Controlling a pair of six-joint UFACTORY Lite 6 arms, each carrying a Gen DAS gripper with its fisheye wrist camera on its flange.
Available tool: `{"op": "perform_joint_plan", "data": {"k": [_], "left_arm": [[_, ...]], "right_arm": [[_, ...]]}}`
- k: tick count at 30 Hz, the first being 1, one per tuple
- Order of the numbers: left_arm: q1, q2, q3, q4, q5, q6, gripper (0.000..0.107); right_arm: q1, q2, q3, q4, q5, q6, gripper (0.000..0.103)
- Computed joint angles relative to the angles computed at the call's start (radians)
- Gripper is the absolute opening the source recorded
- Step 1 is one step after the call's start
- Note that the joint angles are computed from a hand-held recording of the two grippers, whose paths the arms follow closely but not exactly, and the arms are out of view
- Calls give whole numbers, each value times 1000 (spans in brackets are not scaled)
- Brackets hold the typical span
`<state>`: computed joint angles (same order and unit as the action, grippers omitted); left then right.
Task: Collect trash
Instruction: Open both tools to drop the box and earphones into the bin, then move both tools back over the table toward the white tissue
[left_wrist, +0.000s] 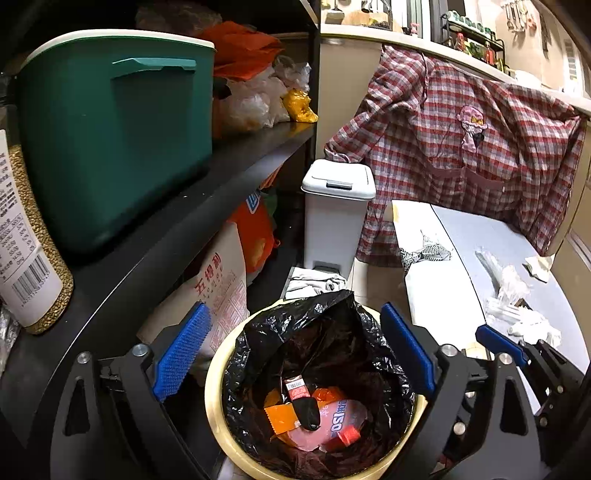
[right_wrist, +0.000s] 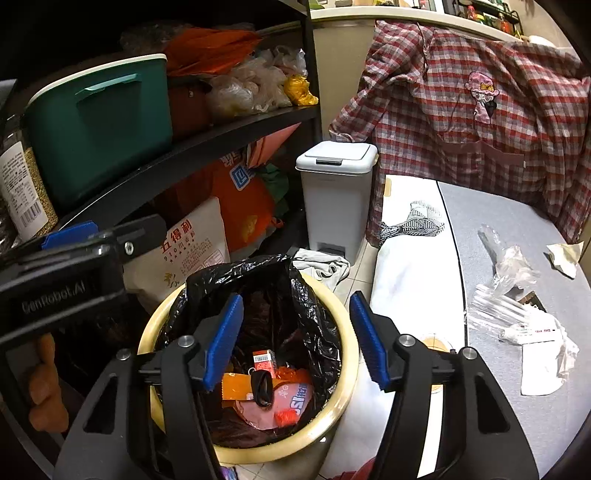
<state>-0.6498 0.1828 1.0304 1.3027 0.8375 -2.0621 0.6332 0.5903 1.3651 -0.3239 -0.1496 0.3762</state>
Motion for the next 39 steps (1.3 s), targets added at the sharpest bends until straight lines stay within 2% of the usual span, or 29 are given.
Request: {"op": "perform_joint_plan", "data": {"k": [14,22,29,34,39], "left_arm": [[-83,66,101,2,74,2,95],[-136,206,286,-17,96,68,95],[-187,402,554,-60,116,208,95],[-207,560,779,-108,115,338,95],[-216,694,975,-153,127,452,95]], "right_arm": [[-88,-218,-254,284,-79,-323,68],[-248,-345,-362,128,-107,-169,69],[-391,-409,-424,-47,-137,-2,69],[-488,-384,-429,-98,-158,42,69],[-608,-247,-336,-196,-150,156,69]]}}
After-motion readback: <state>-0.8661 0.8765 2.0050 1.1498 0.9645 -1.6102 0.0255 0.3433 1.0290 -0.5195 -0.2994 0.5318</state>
